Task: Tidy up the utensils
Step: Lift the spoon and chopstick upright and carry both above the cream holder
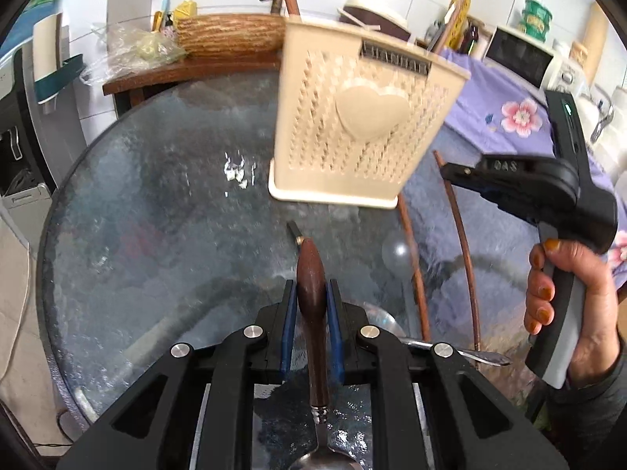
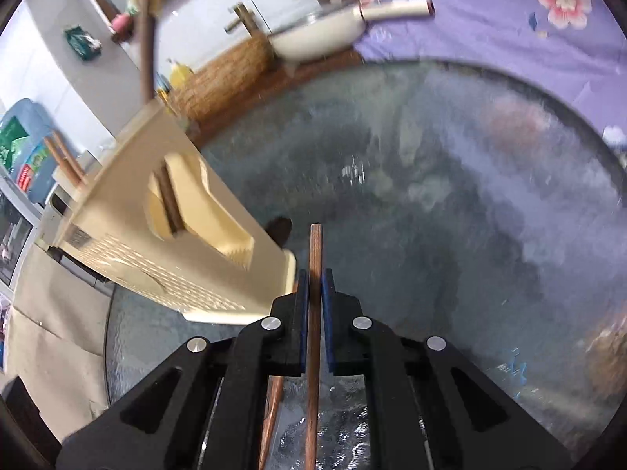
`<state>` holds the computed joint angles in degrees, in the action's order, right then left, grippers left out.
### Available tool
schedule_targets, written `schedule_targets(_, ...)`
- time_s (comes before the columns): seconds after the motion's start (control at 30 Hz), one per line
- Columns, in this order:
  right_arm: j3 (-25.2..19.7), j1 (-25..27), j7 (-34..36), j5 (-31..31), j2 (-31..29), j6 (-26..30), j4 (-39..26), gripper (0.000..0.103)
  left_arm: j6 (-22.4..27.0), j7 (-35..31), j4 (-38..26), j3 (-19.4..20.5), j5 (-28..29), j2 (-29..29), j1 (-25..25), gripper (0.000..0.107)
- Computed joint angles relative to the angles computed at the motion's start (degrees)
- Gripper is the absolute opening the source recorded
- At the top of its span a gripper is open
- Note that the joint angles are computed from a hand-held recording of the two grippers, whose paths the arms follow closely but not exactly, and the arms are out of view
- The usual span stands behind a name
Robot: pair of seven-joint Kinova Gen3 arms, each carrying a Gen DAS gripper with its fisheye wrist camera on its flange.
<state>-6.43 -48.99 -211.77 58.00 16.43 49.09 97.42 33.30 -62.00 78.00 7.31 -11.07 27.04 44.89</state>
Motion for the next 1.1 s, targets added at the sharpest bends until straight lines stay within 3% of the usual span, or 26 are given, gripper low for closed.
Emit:
schedule_targets(0.27, -3.19, -3.71, -3.62, 8.46, -3.83, 8.50, 1.45, 0.007, -4.41, -3.39, 3.19, 3.11, 5.02, -3.42, -4.32, 0.015)
schedule_targets(0.4, -5.77, -5.56, -3.02, 10.94, -4.43, 13.48, 1.08, 0.007, -5.90, -0.76, 4.54, 0.44, 2.64, -5.16, -1.58, 0.015)
schedule_targets(0.83, -11.34, -11.33, 0.48, 15.91, -6.78, 24.73, 1.17, 0.007, -9.56, 2.97, 9.36, 0.23, -1.83, -10.24, -1.07, 0.015)
schedule_targets(1.1, -12.33, -13.66, 4.65, 16.62, -6.67, 29.64, -1.34, 0.007, -11.05, 5.52, 10.32, -0.16, -4.81, -11.86, -0.23, 0.015)
